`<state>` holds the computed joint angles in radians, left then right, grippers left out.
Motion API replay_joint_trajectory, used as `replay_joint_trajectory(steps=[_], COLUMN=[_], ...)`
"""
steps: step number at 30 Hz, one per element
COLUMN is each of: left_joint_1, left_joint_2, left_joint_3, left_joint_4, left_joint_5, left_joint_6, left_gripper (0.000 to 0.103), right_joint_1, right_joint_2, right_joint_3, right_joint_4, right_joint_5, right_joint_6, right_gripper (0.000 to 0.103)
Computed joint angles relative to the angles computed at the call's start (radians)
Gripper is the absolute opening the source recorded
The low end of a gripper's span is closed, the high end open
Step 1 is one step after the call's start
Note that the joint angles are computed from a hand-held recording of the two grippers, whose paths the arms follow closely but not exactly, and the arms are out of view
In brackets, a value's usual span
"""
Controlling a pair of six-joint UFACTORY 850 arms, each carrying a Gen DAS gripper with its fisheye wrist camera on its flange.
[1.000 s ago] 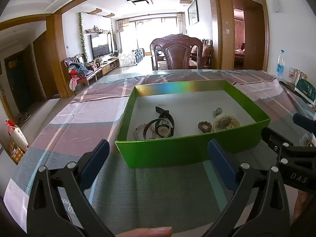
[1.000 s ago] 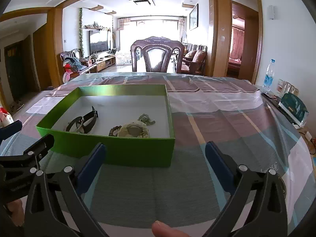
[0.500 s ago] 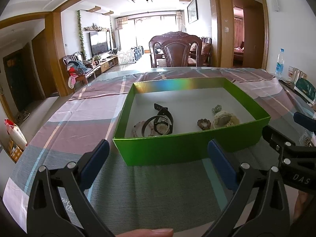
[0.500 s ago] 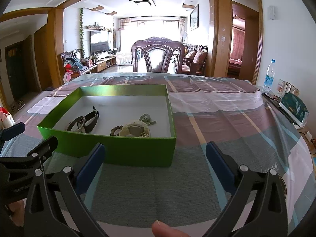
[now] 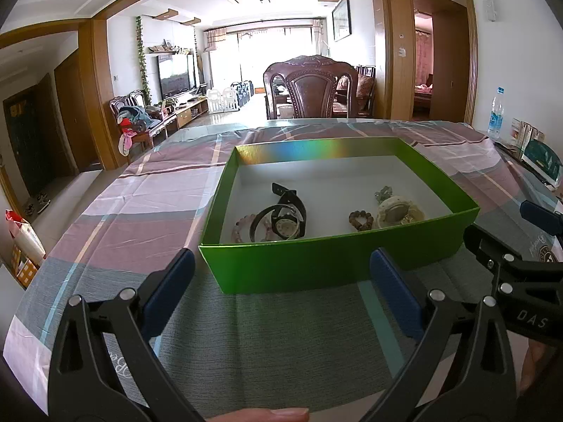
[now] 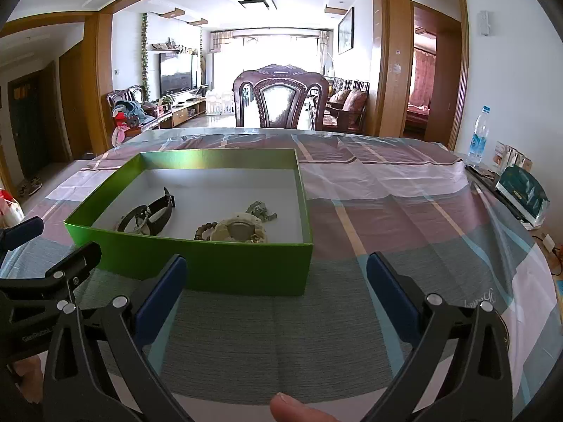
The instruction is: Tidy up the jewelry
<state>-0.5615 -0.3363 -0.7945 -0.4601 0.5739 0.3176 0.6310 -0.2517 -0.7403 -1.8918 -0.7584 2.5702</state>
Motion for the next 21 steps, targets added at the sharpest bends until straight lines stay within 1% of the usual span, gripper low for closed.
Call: replay_joint_trajectory(steps=[15,18,21], left_joint_1=[-0.005,0.005,0.012], left_joint_2=[-0.001,-0.006,-0.011], left_joint_3=[0.004,-0.005,-0.016], left_joint_4=[-0.023,0.001,-0.007], left_joint_5=[0.014,-0.019,-0.046], left_joint_6=[0.021,-0.002,-0.001], left_gripper=[0.099,0.099,0.099], right_joint_1=[0.000,0.000,0.000], right_joint_2=[0.000,0.000,0.000], right_joint_3=[0.000,0.000,0.000], right_joint_4=[0.000,0.000,-0.001], right_joint_5=[0.001,0.001,0.000], right_joint_6=[0.001,0.000,0.002], right_gripper=[0.099,0.099,0.099])
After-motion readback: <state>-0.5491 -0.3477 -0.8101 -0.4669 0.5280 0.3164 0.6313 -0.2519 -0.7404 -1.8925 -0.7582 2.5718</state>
